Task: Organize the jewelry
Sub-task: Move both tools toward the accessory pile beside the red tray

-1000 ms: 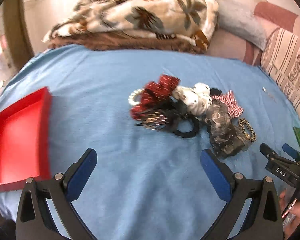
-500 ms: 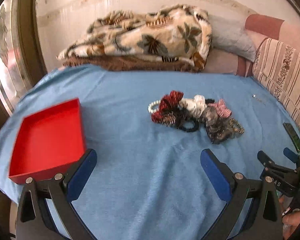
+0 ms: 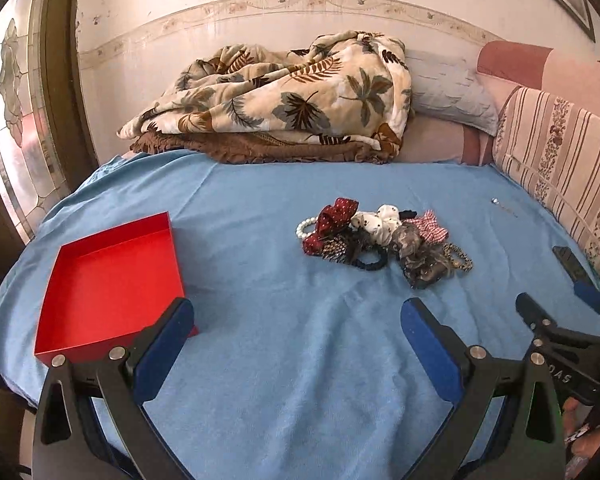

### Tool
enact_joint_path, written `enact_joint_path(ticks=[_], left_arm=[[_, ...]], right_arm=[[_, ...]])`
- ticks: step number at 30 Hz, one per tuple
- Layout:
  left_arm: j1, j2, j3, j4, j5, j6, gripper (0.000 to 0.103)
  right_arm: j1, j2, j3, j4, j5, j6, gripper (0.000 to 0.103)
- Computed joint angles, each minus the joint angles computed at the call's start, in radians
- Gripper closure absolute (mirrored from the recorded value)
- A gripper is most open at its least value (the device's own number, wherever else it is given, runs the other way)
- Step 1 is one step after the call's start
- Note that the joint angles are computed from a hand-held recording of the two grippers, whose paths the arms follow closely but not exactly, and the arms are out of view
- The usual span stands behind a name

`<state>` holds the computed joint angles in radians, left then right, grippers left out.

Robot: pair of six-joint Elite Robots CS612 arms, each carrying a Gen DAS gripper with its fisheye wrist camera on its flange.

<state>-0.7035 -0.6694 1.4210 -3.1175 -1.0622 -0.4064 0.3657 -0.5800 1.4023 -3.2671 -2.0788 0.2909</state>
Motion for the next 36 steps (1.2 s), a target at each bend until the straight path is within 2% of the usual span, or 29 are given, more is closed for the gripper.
enact_joint_path(ticks=[12, 29, 36], left_arm=[[0.007, 0.003, -0.004, 0.056, 0.003, -0.038, 0.000], [0.002, 0.017, -0.022, 0.059, 0.007, -0.004, 0.000], [0.013, 0.026, -0.038, 0.090, 0.009, -0.016, 0.000]], right_arm=[[0.002, 0.006, -0.002, 0.005, -0.002, 0.001, 0.000], [-0.006, 0.011, -0.002, 0.016, 0.025, 0.019, 0.000], [-0.007, 0.016, -0.008, 0.029, 0.029, 0.024, 0.000]])
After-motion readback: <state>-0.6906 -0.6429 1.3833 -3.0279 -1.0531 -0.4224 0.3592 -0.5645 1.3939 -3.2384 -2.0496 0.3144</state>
